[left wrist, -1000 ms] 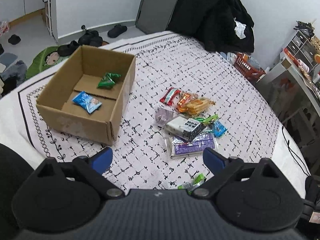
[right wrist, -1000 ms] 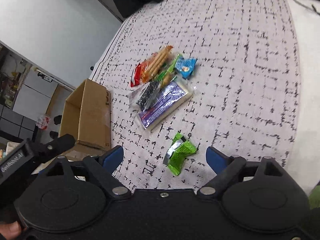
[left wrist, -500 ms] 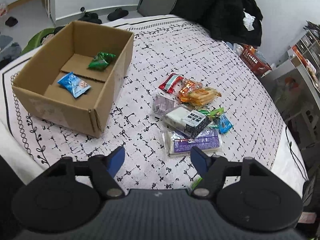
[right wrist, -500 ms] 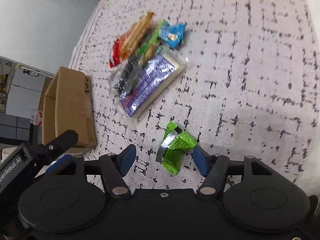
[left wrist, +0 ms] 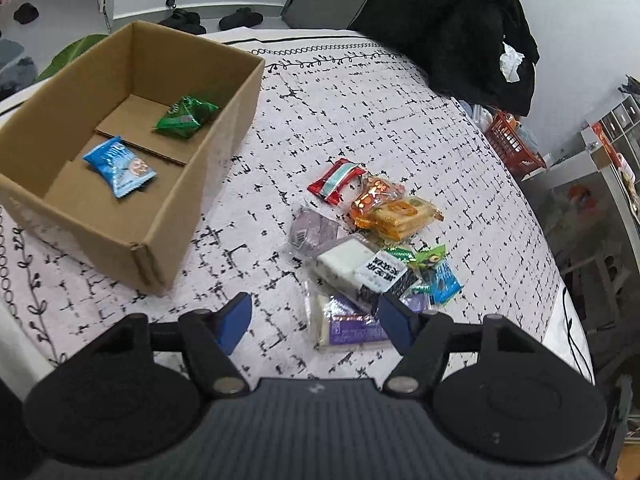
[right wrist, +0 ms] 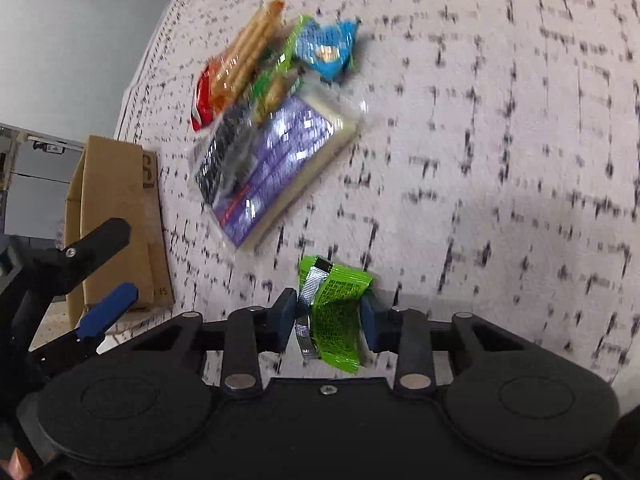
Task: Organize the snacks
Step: 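Grasp the white cake packet with the left tool while the right tool holds the green packet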
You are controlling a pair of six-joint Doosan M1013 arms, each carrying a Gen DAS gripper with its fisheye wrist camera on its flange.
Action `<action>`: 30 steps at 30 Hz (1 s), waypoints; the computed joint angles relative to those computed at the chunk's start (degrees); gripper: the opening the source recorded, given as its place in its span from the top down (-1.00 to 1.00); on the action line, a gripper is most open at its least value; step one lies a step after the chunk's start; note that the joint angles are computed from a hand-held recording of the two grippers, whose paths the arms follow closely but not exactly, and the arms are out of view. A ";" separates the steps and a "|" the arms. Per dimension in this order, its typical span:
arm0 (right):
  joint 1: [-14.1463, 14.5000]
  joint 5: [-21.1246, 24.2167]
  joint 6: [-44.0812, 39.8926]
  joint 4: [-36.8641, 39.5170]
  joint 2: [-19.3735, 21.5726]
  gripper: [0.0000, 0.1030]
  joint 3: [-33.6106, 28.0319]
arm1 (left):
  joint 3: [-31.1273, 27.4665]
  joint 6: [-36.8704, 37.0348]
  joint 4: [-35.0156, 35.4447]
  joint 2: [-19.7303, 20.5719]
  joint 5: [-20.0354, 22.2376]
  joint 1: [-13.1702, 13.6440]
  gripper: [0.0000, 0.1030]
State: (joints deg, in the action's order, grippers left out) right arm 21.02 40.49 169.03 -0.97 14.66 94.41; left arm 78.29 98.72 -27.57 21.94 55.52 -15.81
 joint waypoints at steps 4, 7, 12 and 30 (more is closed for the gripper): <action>0.08 -0.68 4.15 -4.02 -0.64 0.38 0.79 | -0.49 0.10 -0.28 0.81 -0.04 -0.37 -0.35; 0.20 -0.16 7.98 -7.40 -1.06 0.38 1.13 | -1.01 -0.78 0.23 1.58 0.35 -0.81 -0.35; 0.26 1.16 14.11 -12.50 -1.87 0.38 1.75 | -1.94 -0.94 -0.67 2.70 1.23 -1.32 -0.35; -0.16 4.24 22.15 -18.21 -2.60 0.18 2.25 | -6.81 -5.89 3.62 6.87 2.88 -4.43 -0.59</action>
State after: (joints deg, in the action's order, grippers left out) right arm 20.85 44.74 191.18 -19.18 12.06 96.66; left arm 71.48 92.83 -23.96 28.81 58.40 -20.23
